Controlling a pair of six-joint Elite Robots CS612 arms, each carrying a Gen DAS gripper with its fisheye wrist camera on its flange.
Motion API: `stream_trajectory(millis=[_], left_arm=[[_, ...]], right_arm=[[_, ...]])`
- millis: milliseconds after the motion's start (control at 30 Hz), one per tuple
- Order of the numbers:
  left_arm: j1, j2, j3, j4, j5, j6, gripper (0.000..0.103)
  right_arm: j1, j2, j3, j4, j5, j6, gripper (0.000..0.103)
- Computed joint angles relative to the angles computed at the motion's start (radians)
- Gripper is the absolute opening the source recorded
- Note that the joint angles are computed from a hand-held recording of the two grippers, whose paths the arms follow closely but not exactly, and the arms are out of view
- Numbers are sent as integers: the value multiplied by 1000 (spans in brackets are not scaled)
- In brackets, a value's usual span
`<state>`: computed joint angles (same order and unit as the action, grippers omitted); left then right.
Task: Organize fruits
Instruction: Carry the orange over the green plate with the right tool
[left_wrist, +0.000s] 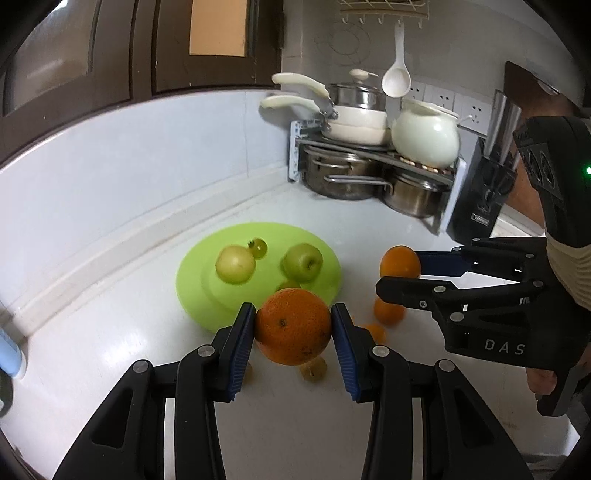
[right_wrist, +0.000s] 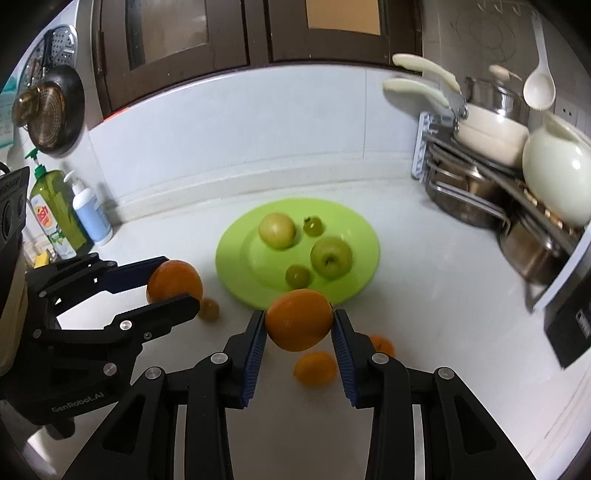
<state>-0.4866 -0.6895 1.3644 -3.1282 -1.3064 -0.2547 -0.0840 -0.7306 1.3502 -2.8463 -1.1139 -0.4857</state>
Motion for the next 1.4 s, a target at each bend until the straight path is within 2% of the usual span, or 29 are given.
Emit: stream_trajectory(millis=[333,667,933,1233,1400], left_arm=[[12,28,-74,54,50,-24,41],[37,82,-191,165,21,-89,41],[54,132,-289,275,8,-99,41],[76,183,-390,336,40,-46,41],[96,225,-475,394,8,-33,41]], right_arm=[[4,51,-112,57,15,-17,37],[19,131,-275,172,2,-36,37],[34,222,-450,317,-9,-39,37],[52,303,-607,430,-28,-59,37],[60,332,-667,463,-31,-70,37]])
